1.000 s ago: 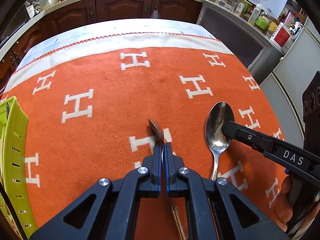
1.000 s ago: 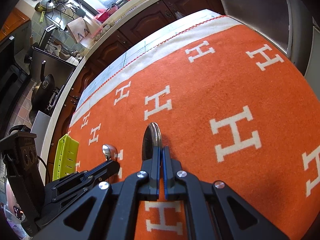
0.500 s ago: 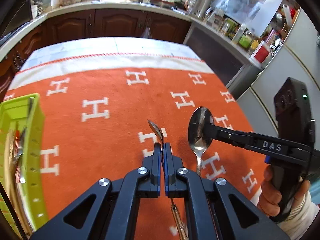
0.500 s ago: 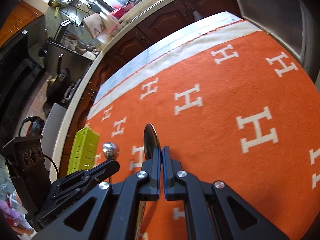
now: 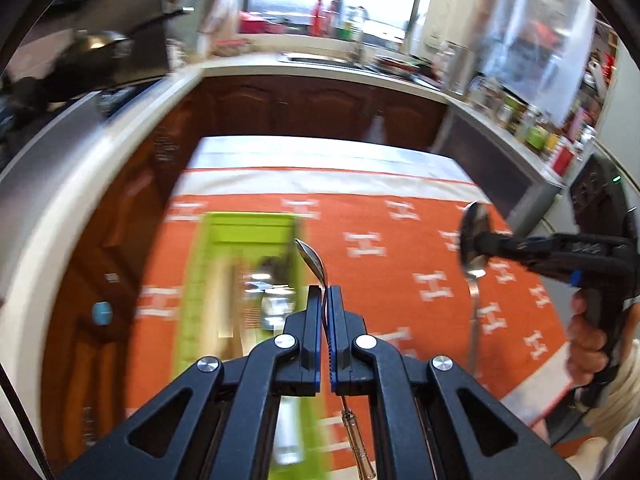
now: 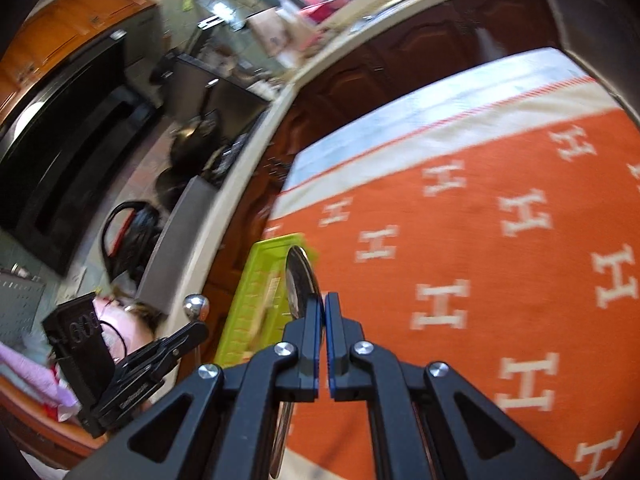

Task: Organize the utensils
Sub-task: 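Lift both spoons and carry them over the green tray, then lower both spoons into the green tray and open both tools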

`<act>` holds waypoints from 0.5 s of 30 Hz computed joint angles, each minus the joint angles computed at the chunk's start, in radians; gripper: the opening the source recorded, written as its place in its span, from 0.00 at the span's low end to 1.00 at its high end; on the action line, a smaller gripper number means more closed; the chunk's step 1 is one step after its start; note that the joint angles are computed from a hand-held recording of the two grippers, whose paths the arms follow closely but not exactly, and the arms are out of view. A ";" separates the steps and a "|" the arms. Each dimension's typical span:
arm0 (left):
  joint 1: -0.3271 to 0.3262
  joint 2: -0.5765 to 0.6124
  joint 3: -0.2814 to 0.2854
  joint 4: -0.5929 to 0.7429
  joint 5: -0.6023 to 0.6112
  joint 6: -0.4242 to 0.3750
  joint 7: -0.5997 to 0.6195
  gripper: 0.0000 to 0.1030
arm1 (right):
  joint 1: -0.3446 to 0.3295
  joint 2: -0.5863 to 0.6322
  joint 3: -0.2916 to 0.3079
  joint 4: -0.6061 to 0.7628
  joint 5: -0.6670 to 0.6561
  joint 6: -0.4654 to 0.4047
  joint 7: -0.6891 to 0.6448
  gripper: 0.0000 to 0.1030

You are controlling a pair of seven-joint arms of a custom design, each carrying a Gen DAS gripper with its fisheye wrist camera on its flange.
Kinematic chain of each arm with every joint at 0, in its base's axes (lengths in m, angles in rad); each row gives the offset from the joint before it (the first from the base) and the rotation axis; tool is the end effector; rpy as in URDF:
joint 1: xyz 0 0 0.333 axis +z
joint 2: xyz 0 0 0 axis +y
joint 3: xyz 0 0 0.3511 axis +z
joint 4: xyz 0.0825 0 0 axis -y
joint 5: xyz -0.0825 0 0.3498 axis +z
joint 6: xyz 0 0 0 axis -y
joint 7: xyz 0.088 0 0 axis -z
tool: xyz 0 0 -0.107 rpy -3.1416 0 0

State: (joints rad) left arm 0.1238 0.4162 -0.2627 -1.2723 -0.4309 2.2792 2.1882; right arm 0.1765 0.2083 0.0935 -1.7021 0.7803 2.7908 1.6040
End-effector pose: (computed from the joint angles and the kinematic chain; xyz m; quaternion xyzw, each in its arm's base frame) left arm 0.7013 -0.0610 0.6323 -0.4651 0.8014 -0.3564 0.1205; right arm 0.6314 0.1344 0.6078 -0.4867 0.7293 -0.0080 0.4807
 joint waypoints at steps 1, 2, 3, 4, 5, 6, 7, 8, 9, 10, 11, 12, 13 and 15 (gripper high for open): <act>0.002 0.006 0.012 0.004 0.014 0.010 -0.007 0.00 | 0.005 0.016 0.000 0.028 -0.013 -0.009 0.006 0.02; 0.005 0.013 0.018 0.011 0.022 0.010 -0.012 0.00 | 0.018 0.045 -0.003 0.078 -0.049 -0.024 0.031 0.02; 0.012 0.024 0.024 0.020 0.030 0.008 -0.021 0.00 | 0.027 0.066 -0.005 0.114 -0.078 -0.038 0.051 0.02; 0.021 0.040 0.026 0.035 0.036 -0.007 -0.023 0.00 | 0.042 0.107 -0.012 0.181 -0.126 -0.066 0.087 0.02; 0.027 0.045 0.025 0.036 0.040 -0.008 -0.021 0.00 | 0.046 0.132 -0.012 0.221 -0.151 -0.084 0.105 0.02; 0.030 0.055 0.028 0.037 0.051 -0.008 -0.018 0.00 | 0.054 0.160 -0.013 0.264 -0.182 -0.102 0.125 0.02; 0.034 0.067 0.028 0.045 0.062 -0.021 -0.015 0.00 | 0.071 0.207 -0.023 0.337 -0.232 -0.135 0.161 0.02; 0.037 0.069 0.025 0.040 0.065 -0.023 -0.013 0.00 | 0.080 0.231 -0.026 0.374 -0.262 -0.154 0.182 0.02; 0.041 0.075 0.022 0.035 0.067 -0.027 -0.006 0.00 | 0.090 0.269 -0.031 0.430 -0.299 -0.182 0.205 0.02; 0.044 0.082 0.021 0.033 0.071 -0.030 -0.002 0.00 | 0.099 0.298 -0.036 0.470 -0.332 -0.204 0.222 0.02; 0.042 0.084 0.020 0.022 0.077 -0.026 -0.001 0.00 | 0.108 0.326 -0.041 0.513 -0.362 -0.228 0.241 0.02; 0.039 0.088 0.021 0.017 0.086 -0.020 -0.005 0.00 | 0.118 0.364 -0.048 0.570 -0.395 -0.264 0.264 0.02; 0.035 0.093 0.022 0.012 0.094 -0.013 -0.007 0.00 | 0.128 0.395 -0.056 0.616 -0.425 -0.292 0.287 0.02; 0.030 0.098 0.018 -0.003 0.104 0.001 -0.007 0.00 | 0.136 0.440 -0.060 0.679 -0.465 -0.337 0.314 0.02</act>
State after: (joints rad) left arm 0.1542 0.5140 -0.2445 -1.2756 -0.3272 2.2805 2.1809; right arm 0.3127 0.6487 0.0337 -1.0231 0.3156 2.4538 1.9177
